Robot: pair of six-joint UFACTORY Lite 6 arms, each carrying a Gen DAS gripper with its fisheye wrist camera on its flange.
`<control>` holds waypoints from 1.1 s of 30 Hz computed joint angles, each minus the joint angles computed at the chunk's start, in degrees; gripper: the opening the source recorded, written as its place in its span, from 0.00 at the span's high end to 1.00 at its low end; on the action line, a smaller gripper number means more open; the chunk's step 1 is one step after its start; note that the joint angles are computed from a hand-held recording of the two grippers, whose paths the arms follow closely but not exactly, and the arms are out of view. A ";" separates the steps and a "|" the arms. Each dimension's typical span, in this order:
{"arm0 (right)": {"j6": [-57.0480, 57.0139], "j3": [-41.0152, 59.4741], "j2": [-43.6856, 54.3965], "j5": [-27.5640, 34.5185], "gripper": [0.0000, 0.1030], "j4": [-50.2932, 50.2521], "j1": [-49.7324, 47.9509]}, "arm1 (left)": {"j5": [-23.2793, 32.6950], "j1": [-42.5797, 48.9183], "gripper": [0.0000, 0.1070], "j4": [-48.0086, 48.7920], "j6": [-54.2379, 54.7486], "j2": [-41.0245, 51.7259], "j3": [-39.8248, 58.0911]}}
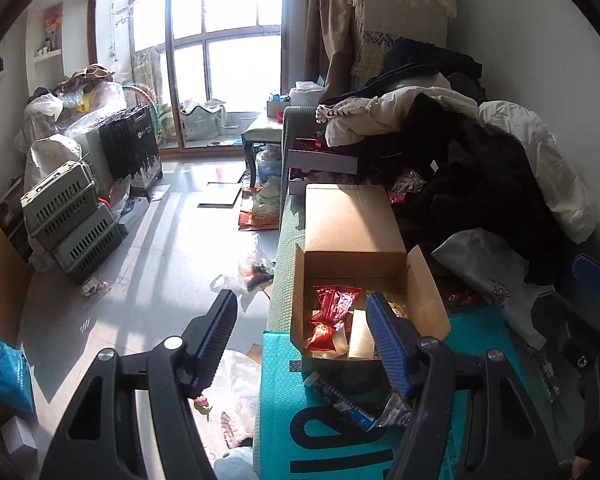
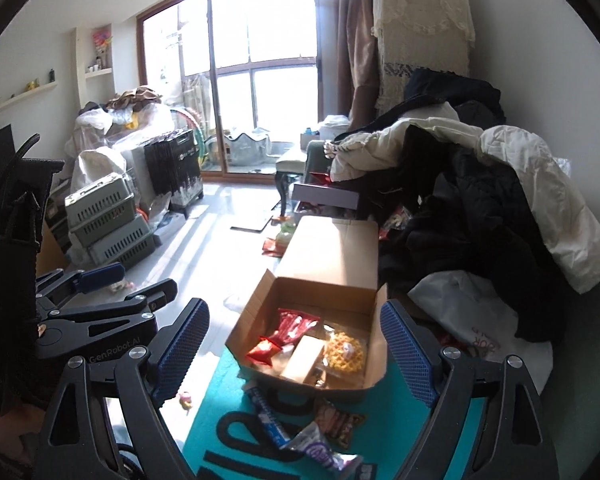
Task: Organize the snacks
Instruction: 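Move both tools back over the teal mat toward the lollipop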
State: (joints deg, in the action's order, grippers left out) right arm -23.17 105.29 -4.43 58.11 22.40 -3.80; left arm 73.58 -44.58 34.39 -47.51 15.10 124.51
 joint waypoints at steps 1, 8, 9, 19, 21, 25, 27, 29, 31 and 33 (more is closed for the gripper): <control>-0.41 -0.98 -1.24 0.17 0.14 0.57 -0.18 | 0.36 -0.99 0.38 0.87 -1.51 -1.70 -2.08; -1.61 -11.95 -11.15 1.26 0.14 2.56 -1.91 | 1.50 -8.99 0.39 5.61 -9.97 -13.20 -18.07; -2.08 -13.70 -12.42 1.53 0.14 3.60 -2.52 | 1.51 -10.15 0.39 6.10 -11.07 -14.83 -20.43; -9.68 -33.67 -28.12 2.41 0.14 9.14 -9.55 | 0.58 -19.83 0.39 5.63 -20.67 -26.00 -40.78; -11.86 -37.29 -30.82 3.31 0.14 10.26 -12.13 | -0.22 -21.41 0.38 5.17 -21.70 -27.35 -43.41; -18.86 -44.11 -35.48 7.58 0.14 14.60 -20.04 | -2.15 -23.89 0.39 3.94 -24.39 -30.05 -48.51; -21.89 -47.22 -37.34 9.52 0.14 15.98 -23.74 | -3.70 -24.79 0.39 2.92 -26.00 -30.96 -50.86; -25.66 -50.55 -39.09 12.19 0.14 17.88 -28.32 | -4.88 -25.89 0.39 2.36 -28.16 -31.62 -53.19; -28.11 -53.42 -40.44 13.53 0.14 18.10 -30.71 | -6.06 -27.11 0.39 2.09 -30.70 -32.21 -55.61; -30.16 -56.42 -42.05 13.67 0.14 17.67 -32.66 | -7.44 -27.90 0.39 1.37 -32.64 -32.12 -57.32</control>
State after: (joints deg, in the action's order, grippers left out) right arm -53.34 48.87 -46.48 71.79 40.07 -36.45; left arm 66.14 -72.49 35.76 -80.15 -17.02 67.19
